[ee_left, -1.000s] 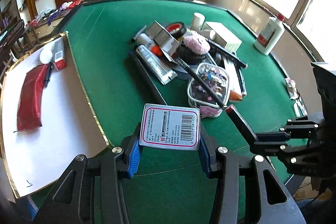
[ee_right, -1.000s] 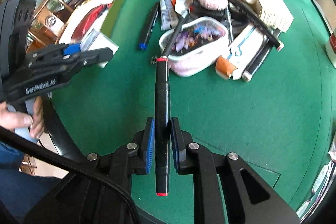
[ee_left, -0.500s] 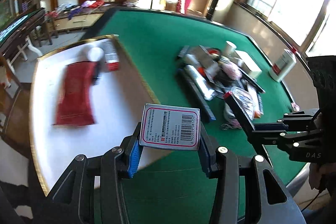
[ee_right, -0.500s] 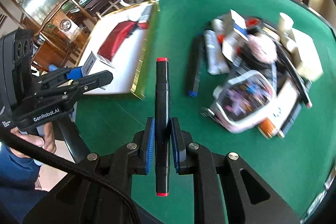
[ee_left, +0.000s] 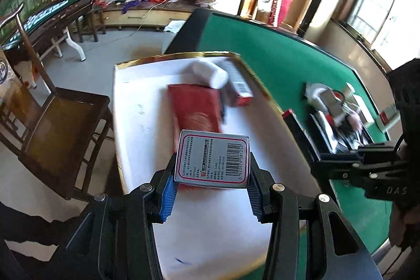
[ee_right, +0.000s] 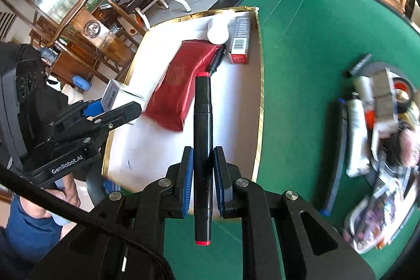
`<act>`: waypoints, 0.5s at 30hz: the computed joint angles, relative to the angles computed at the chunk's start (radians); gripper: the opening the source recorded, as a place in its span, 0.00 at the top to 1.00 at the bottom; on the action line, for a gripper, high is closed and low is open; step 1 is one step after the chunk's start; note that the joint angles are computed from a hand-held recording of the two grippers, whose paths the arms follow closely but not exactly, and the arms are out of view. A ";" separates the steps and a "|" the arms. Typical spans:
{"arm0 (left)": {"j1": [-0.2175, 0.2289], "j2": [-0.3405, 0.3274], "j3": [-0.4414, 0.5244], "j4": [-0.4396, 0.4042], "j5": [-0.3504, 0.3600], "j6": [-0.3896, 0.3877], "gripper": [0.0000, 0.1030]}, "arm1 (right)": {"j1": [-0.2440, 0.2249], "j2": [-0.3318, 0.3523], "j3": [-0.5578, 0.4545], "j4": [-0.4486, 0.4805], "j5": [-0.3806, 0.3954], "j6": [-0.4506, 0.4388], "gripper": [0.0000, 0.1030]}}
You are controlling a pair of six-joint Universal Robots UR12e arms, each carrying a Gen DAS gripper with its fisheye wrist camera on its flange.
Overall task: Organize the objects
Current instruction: 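Carry the barcode box and marker into the white box and open both grippers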
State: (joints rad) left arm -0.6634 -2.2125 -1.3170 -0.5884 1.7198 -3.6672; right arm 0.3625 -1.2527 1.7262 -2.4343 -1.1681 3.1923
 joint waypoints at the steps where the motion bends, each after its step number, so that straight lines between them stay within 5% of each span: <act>1: 0.007 -0.003 0.003 -0.005 -0.001 0.002 0.60 | 0.004 0.015 -0.015 0.005 0.000 0.012 0.87; 15: 0.080 -0.092 0.113 -0.109 -0.045 0.022 0.60 | 0.032 0.129 -0.135 0.042 -0.061 0.127 0.87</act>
State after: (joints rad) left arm -0.5835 -2.3043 -1.2036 -0.6976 1.6748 -3.6455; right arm 0.3948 -1.1235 1.5917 -2.3922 -1.2287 3.3197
